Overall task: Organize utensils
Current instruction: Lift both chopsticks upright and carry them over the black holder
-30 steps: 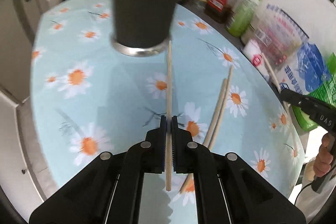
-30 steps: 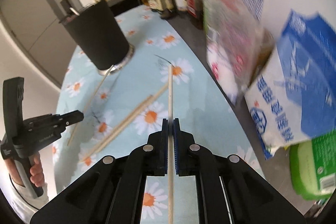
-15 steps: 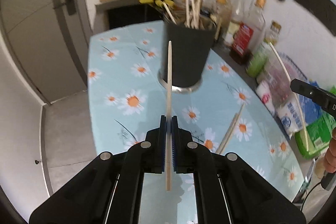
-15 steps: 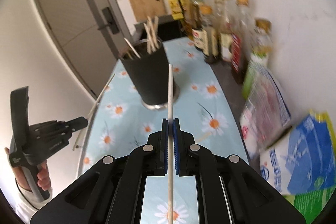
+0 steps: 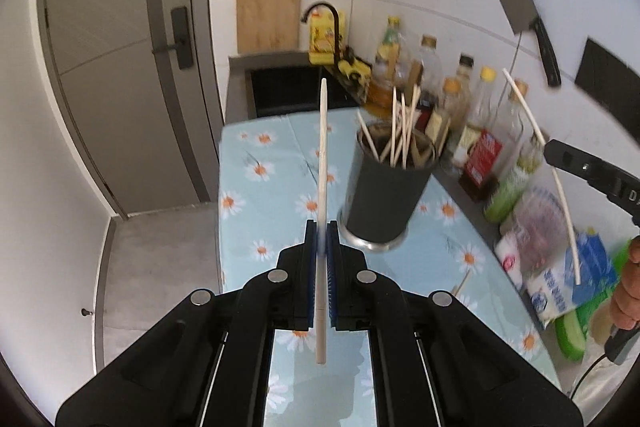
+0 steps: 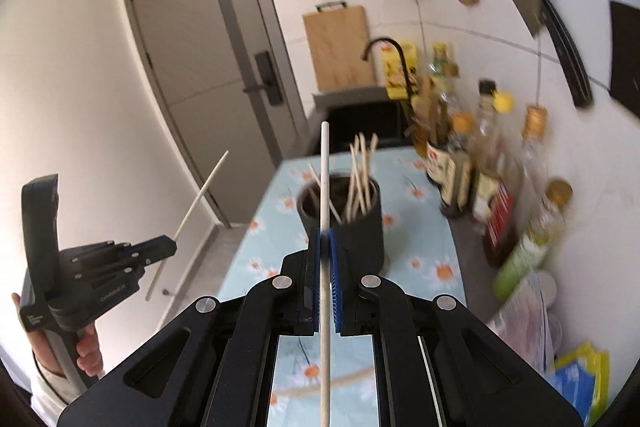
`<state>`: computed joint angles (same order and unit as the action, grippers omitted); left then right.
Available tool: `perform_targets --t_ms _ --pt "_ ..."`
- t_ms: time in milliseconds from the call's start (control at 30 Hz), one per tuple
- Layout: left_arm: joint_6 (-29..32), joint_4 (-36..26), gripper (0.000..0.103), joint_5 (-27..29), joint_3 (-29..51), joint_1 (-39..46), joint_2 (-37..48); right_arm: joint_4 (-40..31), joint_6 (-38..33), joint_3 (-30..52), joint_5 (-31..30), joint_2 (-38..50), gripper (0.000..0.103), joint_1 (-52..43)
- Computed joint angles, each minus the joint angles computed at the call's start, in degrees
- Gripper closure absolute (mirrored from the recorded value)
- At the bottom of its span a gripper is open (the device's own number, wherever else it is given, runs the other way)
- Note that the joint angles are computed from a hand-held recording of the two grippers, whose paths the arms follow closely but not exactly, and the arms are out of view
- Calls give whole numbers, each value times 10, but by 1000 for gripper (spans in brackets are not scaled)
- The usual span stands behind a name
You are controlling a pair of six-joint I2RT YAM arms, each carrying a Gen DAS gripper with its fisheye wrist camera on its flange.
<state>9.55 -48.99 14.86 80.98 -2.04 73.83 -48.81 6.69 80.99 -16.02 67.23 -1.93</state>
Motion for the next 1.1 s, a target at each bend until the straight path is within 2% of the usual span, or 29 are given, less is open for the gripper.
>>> perform_targets --t_ms 100,200,267,367,533,733,833,900,1100 --pt "-7 -4 98 10 28 2 5 19 -6 25 -22 22 98 -10" --pt "-12 8 98 -8 46 -10 13 46 -6 41 -49 40 98 -23" --pt "-22 24 98 8 50 -8 17 74 -5 46 -76 52 98 -35" --pt "-43 82 98 15 38 -13 15 95 -15 63 -88 74 98 -40" --pt "-65 160 98 61 36 -14 40 141 -10 89 -121 123 98 -54" --pt "-88 222 98 90 64 -27 114 294 42 42 -182 150 98 -79" --pt "-101 282 98 138 58 -29 144 379 76 13 -209 169 98 -87" --pt "-121 322 98 180 57 -25 168 431 91 -2 -205 186 98 -86" --pt "-188 436 98 261 67 -30 251 523 107 -20 -204 240 98 -79"
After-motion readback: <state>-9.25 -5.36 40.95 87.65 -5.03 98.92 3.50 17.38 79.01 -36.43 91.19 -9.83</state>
